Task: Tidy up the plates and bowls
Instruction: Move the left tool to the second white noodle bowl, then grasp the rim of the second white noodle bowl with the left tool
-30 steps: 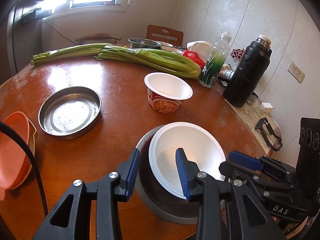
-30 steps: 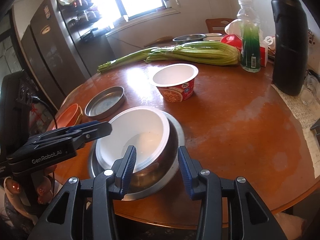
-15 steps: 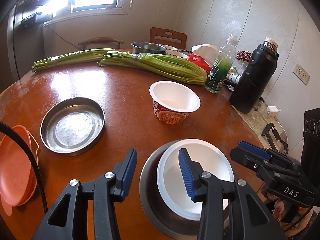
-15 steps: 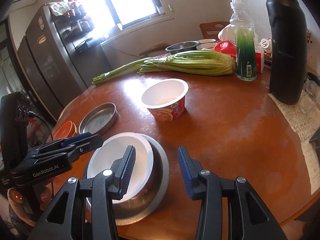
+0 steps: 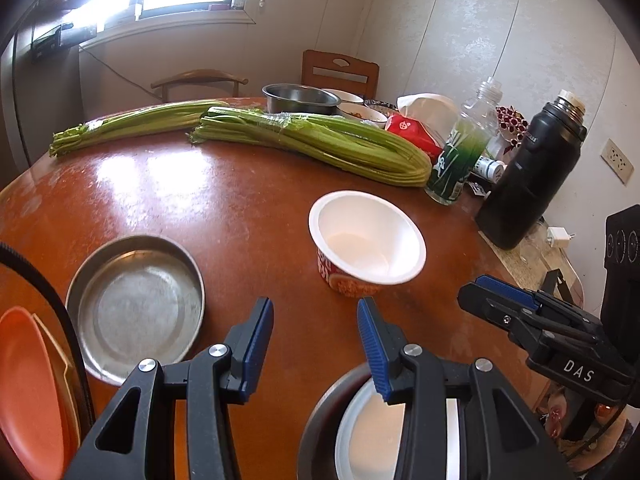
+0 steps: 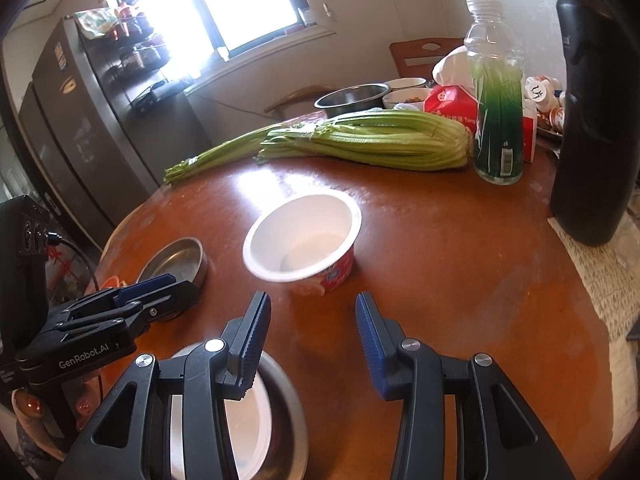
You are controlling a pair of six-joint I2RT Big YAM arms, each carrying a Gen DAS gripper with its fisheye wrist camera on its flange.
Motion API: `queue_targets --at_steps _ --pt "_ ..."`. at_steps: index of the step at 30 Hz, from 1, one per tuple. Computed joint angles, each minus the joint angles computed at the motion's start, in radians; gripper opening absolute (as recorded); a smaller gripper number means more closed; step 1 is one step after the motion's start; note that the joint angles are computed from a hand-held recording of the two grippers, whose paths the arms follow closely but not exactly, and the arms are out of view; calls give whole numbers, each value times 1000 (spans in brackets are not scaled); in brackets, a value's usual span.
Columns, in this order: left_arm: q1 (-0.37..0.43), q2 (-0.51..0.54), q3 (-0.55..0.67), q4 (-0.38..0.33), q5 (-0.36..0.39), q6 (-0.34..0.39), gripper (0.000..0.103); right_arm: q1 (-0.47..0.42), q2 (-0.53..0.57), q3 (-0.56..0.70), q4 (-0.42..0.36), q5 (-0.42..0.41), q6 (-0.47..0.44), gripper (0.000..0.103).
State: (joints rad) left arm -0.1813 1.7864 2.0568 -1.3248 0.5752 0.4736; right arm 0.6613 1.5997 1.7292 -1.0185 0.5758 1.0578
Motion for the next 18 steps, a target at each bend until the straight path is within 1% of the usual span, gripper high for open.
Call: queue_targets --at_steps 4,7,11,13,18 --pt "-22 75 115 -57 -17 -12 44 -51 22 21 12 -43 -38 46" --pt "-39 132 203 -104 -32 -19 44 -83 44 36 12 -74 -49 46" --pt "-60 173 263 -125 -59 -24 44 -118 63 36 18 -125 -56 46" --pt "-68 190 283 -140 -66 -20 44 -129 71 37 25 -155 -73 46" --pt "-77 218 310 -163 -77 -29 44 -134 85 42 39 -199 -127 46"
